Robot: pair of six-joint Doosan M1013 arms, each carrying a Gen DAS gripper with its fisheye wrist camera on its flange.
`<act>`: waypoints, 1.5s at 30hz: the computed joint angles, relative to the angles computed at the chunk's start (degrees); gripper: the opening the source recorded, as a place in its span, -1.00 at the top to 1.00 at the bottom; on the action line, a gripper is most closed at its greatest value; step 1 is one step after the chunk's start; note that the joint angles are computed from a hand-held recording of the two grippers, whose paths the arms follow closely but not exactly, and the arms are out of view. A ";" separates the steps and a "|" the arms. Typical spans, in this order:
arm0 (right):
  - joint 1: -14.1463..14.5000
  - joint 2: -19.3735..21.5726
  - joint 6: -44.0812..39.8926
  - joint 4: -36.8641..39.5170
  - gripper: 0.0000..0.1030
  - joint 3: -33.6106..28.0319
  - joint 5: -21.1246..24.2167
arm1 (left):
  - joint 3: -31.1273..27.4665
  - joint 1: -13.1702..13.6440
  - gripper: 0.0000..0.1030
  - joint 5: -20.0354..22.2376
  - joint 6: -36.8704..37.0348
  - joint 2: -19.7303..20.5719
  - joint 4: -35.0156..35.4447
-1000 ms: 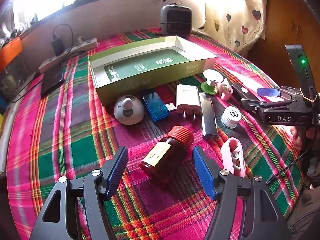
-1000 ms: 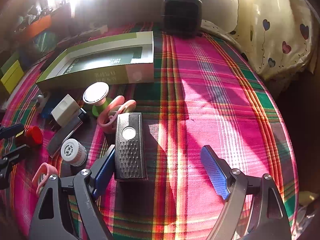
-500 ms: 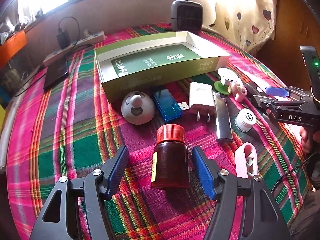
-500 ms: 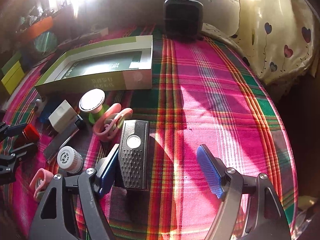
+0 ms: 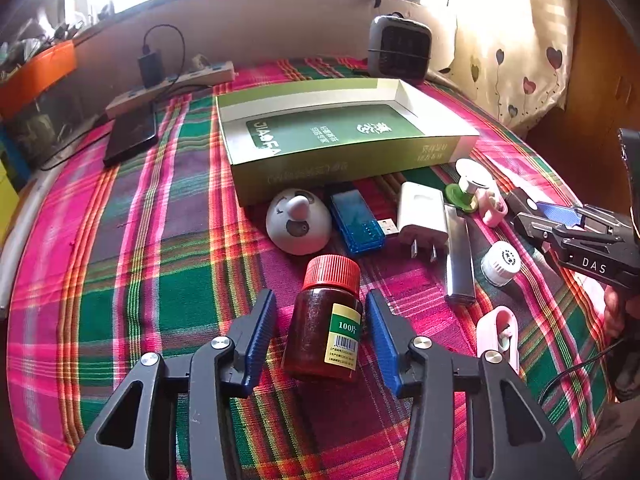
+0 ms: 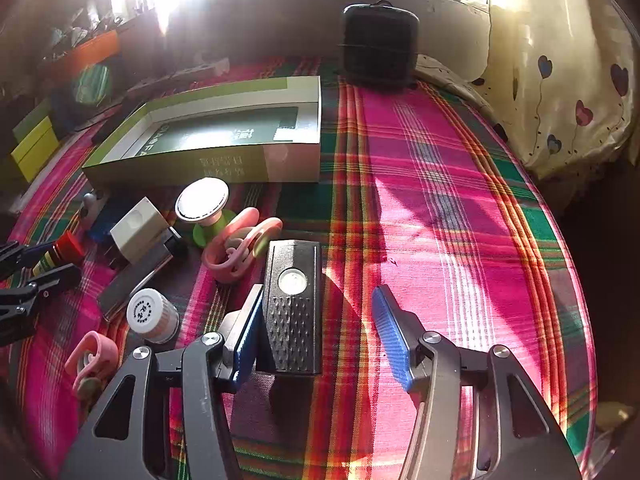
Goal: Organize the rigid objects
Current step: 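Close the left gripper on the red-capped brown bottle while the right gripper grasps the black grated device, then carry the bottle and black device over the green box with both grippers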
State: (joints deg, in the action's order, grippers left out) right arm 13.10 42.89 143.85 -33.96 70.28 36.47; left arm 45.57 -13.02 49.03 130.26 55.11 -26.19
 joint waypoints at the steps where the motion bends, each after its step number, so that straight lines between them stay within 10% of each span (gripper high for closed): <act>1: 0.01 -0.01 0.13 -0.12 0.12 0.01 0.01 | -0.17 0.04 0.26 0.06 -0.46 0.07 0.12; 9: 0.02 -0.10 -0.85 0.61 0.46 0.06 -0.57 | -1.06 0.20 0.41 0.58 -1.98 0.50 0.22; 26: -0.35 -1.50 -2.67 1.28 0.46 0.71 -3.36 | -2.17 0.42 0.41 0.47 -1.39 -0.04 -2.26; 45: -3.15 0.98 -16.61 9.54 0.46 -8.30 -2.95 | -25.74 0.28 0.41 9.54 -7.56 10.35 -1.86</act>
